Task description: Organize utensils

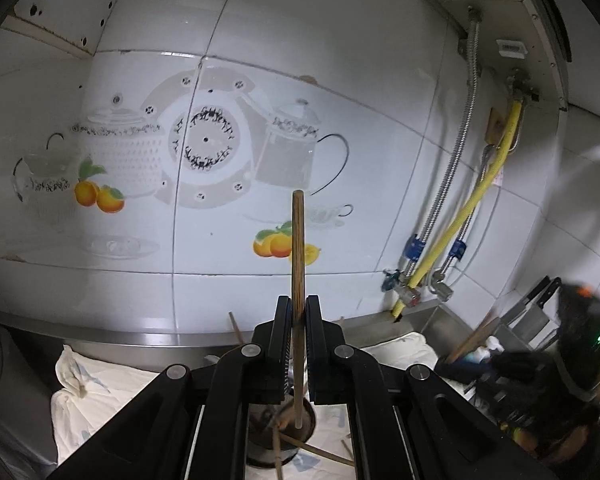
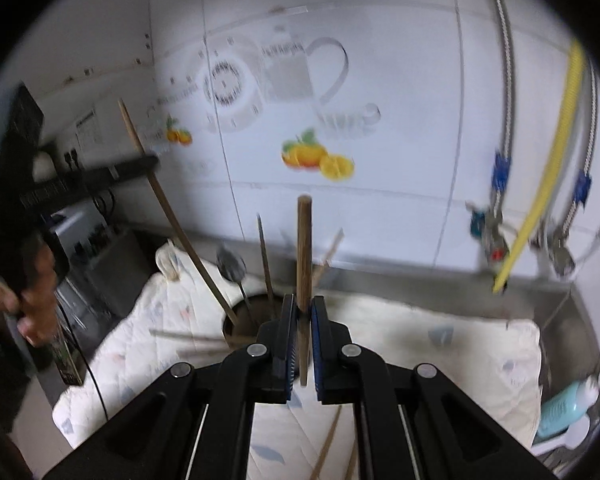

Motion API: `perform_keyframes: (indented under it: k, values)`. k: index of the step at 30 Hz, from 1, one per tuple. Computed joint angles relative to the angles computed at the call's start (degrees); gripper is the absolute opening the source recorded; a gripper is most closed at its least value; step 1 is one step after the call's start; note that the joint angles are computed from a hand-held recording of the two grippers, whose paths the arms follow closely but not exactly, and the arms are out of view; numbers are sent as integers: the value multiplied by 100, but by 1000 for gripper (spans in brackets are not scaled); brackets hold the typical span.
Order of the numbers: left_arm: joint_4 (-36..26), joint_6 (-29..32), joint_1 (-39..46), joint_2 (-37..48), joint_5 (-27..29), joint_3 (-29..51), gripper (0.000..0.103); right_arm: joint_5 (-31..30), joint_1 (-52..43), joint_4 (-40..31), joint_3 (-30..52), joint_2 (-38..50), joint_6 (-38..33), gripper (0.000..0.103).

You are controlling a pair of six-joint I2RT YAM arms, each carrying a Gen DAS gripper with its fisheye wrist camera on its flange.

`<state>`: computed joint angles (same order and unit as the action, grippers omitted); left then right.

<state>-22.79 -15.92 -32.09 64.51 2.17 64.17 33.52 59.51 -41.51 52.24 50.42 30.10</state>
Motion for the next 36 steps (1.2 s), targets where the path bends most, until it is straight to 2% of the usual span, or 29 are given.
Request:
perform_keyframes:
  k: [6,11,24,36]
  values:
    - [130,44,243,298,136,-104,6,-17,-107,373,541,469,-495,9]
    - [303,88,443,506,302,-208,6,-170,-233,771,639,774,-694,9]
    - [640,165,673,989,552,-530,6,-863,-664,1643,16,1337,-623,9]
    - [734,148,683,1310,637,-730,6,-1274,-915,1901,-541,1588,-293,10]
